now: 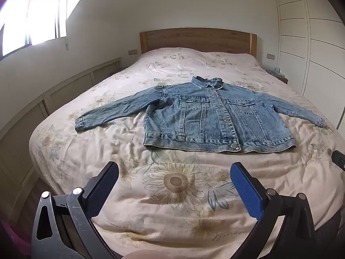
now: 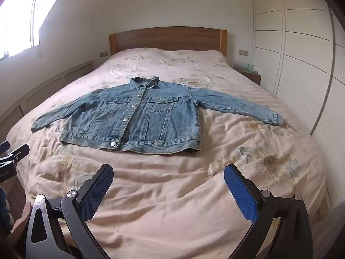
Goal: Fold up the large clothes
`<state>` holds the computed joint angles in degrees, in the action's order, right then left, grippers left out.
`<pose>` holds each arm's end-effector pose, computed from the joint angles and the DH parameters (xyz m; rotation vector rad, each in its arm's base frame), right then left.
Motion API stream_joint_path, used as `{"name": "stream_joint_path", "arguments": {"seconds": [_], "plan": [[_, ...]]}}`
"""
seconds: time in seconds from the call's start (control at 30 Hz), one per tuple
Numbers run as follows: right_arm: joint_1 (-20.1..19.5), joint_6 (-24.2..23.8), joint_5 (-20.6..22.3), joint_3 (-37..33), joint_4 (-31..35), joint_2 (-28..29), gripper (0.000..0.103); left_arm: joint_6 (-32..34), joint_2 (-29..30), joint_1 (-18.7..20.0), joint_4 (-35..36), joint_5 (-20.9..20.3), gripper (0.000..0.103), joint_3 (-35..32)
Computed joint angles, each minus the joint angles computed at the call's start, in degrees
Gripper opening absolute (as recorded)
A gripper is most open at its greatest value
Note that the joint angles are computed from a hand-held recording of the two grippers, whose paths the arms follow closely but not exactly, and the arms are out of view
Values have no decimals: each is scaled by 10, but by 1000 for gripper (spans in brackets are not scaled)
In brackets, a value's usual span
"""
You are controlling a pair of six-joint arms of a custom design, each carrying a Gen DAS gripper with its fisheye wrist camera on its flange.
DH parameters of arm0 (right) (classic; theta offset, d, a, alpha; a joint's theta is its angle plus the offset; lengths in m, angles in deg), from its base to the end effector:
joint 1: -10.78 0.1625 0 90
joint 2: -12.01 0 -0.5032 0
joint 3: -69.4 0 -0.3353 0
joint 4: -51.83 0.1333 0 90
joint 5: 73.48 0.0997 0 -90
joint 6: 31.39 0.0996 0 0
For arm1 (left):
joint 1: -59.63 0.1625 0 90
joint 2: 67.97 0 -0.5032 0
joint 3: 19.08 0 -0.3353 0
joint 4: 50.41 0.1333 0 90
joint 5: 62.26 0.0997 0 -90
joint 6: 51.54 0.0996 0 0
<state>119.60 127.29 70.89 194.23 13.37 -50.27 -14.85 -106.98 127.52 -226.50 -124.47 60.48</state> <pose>0.1789 -0.3626 0.1957 0.0576 -1.9951 1.2061 -0.1265 -0.7889 0.2707 0.9672 2.2275 -0.9299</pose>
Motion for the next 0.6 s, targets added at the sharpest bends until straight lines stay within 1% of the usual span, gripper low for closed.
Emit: {"name": "stream_joint_path", "arguments": {"seconds": [0.1, 0.27, 0.37, 0.47, 0.5, 0.6], "plan": [[-2, 3, -1, -1, 3, 2, 103, -4, 0, 0, 8, 1, 102, -2], [-9, 12, -1, -3, 16, 1, 103, -1, 3, 2, -3, 0, 102, 11], [-16, 14, -1, -1, 18, -3, 103, -7, 4, 2, 27, 2, 102, -4], [-21, 16, -4, 4, 20, -12, 103, -5, 6, 4, 30, 3, 102, -6], [-16, 20, 6, -5, 21, 2, 103, -6, 5, 5, 33, 3, 102, -7], [-19, 27, 6, -7, 29, 4, 103, -7, 5, 6, 38, 2, 102, -9]]}}
